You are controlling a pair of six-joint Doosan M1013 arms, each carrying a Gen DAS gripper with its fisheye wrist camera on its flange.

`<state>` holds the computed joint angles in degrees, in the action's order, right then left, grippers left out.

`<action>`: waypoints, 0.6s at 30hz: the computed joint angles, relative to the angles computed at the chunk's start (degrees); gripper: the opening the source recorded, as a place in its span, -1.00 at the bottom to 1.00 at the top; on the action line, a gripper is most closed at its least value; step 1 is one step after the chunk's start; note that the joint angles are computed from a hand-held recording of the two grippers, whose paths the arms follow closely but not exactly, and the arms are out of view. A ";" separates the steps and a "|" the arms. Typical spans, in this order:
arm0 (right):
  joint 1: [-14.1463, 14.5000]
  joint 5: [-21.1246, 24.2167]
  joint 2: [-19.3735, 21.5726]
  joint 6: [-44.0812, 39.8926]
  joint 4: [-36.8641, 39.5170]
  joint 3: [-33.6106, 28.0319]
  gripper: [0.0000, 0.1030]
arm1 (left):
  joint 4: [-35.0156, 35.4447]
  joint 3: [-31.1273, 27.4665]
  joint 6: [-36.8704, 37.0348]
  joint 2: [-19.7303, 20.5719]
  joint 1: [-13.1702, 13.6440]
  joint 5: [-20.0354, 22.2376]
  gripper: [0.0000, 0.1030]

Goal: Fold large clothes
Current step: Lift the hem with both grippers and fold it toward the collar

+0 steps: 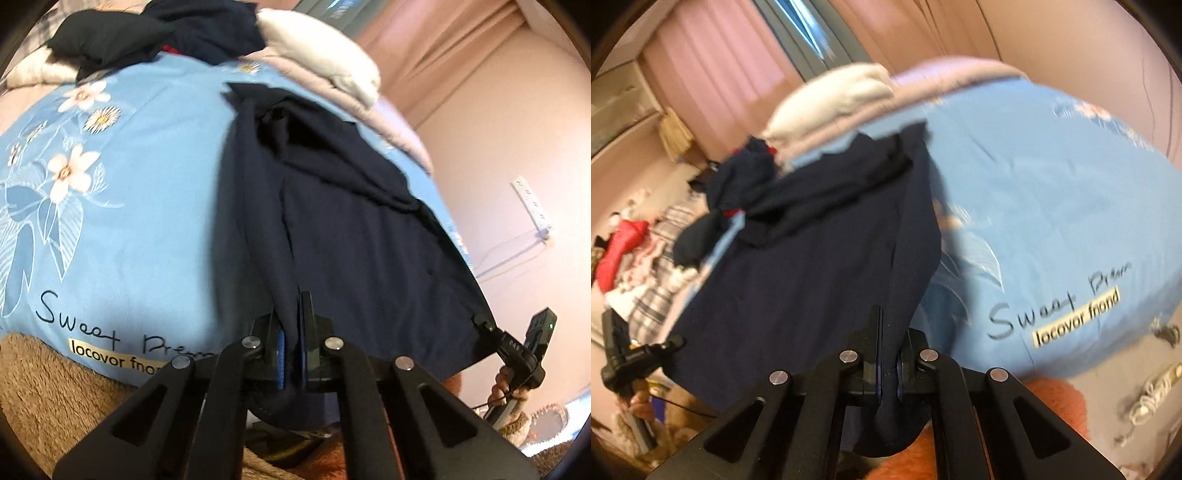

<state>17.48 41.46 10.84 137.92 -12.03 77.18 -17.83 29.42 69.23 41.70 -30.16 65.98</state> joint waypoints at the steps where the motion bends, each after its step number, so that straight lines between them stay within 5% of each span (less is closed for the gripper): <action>1: 0.24 -0.96 -0.41 0.09 -0.55 0.11 -0.89 | -0.50 0.65 0.54 -0.55 -0.07 -0.58 -0.92; 9: 1.39 -8.46 -3.49 0.06 -2.11 1.79 -0.89 | -5.27 6.37 3.55 -5.71 0.36 -8.34 -0.92; 18: 2.24 -8.36 -4.14 3.39 -7.36 1.76 -0.89 | -4.68 7.54 2.24 -6.99 0.76 -9.77 -0.92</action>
